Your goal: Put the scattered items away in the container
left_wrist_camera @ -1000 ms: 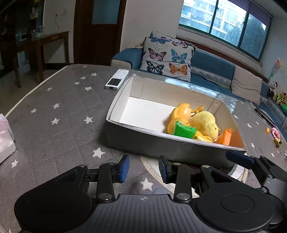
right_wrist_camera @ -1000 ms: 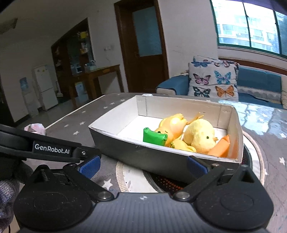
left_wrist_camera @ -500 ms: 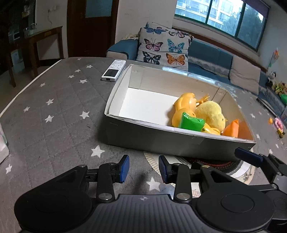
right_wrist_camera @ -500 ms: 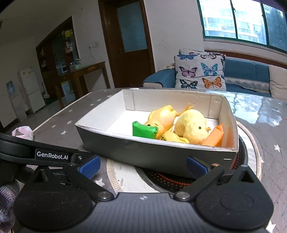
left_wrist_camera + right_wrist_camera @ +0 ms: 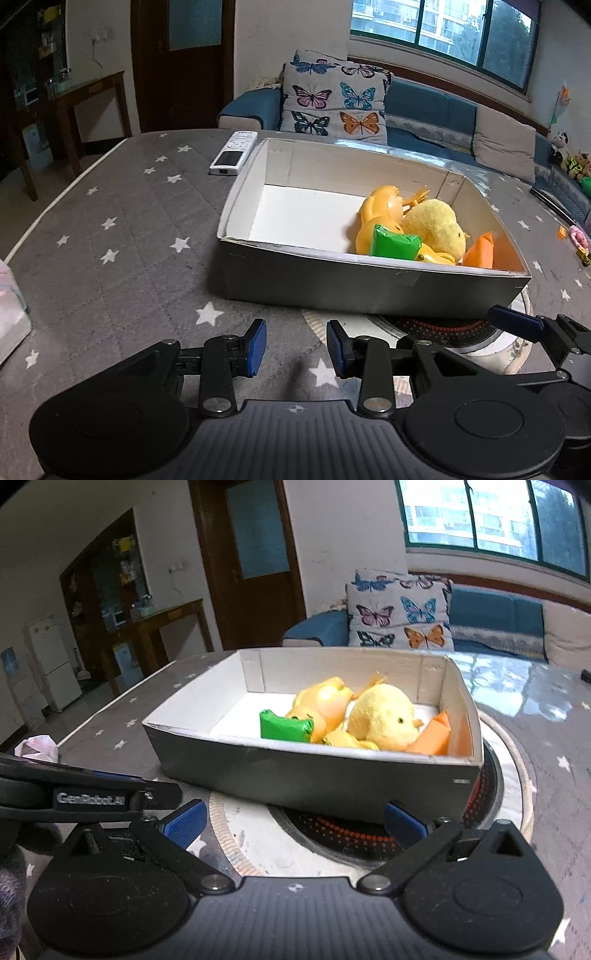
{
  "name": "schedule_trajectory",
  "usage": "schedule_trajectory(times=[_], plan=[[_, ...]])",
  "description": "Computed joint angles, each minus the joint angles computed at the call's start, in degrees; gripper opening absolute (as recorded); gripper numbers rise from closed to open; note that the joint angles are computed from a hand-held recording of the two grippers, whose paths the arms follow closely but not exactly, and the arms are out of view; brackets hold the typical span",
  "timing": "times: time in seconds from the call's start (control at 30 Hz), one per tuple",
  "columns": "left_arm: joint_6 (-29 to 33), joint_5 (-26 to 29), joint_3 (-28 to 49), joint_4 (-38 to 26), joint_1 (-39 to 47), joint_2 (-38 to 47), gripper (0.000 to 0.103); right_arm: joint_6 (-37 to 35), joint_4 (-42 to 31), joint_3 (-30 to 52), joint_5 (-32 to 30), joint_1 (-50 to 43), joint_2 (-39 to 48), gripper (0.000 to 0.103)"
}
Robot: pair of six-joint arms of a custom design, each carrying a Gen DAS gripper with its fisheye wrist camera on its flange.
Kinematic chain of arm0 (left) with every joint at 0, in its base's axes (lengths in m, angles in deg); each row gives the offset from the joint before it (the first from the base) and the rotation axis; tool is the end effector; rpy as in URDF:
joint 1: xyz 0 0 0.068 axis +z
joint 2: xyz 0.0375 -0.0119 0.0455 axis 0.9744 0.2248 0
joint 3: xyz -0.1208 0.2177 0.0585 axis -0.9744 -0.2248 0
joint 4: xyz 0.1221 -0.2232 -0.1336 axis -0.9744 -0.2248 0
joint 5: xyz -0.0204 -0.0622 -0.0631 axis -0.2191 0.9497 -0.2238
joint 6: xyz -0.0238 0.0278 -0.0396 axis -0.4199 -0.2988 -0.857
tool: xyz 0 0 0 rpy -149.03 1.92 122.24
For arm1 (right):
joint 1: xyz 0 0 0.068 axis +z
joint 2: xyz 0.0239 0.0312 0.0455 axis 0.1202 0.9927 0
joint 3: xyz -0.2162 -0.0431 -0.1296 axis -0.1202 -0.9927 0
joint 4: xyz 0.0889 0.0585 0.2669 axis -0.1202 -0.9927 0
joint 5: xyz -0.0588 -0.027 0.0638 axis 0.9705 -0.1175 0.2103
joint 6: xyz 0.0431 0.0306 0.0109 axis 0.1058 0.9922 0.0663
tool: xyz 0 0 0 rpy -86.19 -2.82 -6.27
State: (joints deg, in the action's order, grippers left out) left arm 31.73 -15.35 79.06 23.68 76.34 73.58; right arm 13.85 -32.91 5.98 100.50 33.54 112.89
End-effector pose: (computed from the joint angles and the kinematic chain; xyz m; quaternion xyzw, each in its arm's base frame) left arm 0.3378 -0.0120 0.1693 0.1248 0.9197 -0.0780 0.3640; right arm 0.2718 0.1264 0.1352 0.0285 0.8918 0.0823 0.4441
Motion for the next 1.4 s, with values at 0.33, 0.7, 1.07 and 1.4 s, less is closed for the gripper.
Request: schedule_trajectory(times=[0.33, 0.7, 1.07, 1.4], plan=[[2.9, -0.05, -2.05, 0.89, -0.51, -2.9, 0.038, 0.68, -3.54, -0.91, 4.83, 2.16, -3.59, 0.103], [1.56, -3.07, -4.22, 1.64, -2.54, -4.36, 0.038, 1.82, -4.72, -3.29, 4.48, 0.12, -6.12, 0.103], [0.89, -7.23, -6.05, 5.06, -5.44, -5.1, 0.038, -0.33, -5.28, -3.81, 2.16, -2.46, -6.98, 0.103], [0.0, -7.97, -8.16, 5.35, -5.48, -7.84, 0.038, -0.92, -6.6, -4.45, 2.66, -1.48, -9.19, 0.103]])
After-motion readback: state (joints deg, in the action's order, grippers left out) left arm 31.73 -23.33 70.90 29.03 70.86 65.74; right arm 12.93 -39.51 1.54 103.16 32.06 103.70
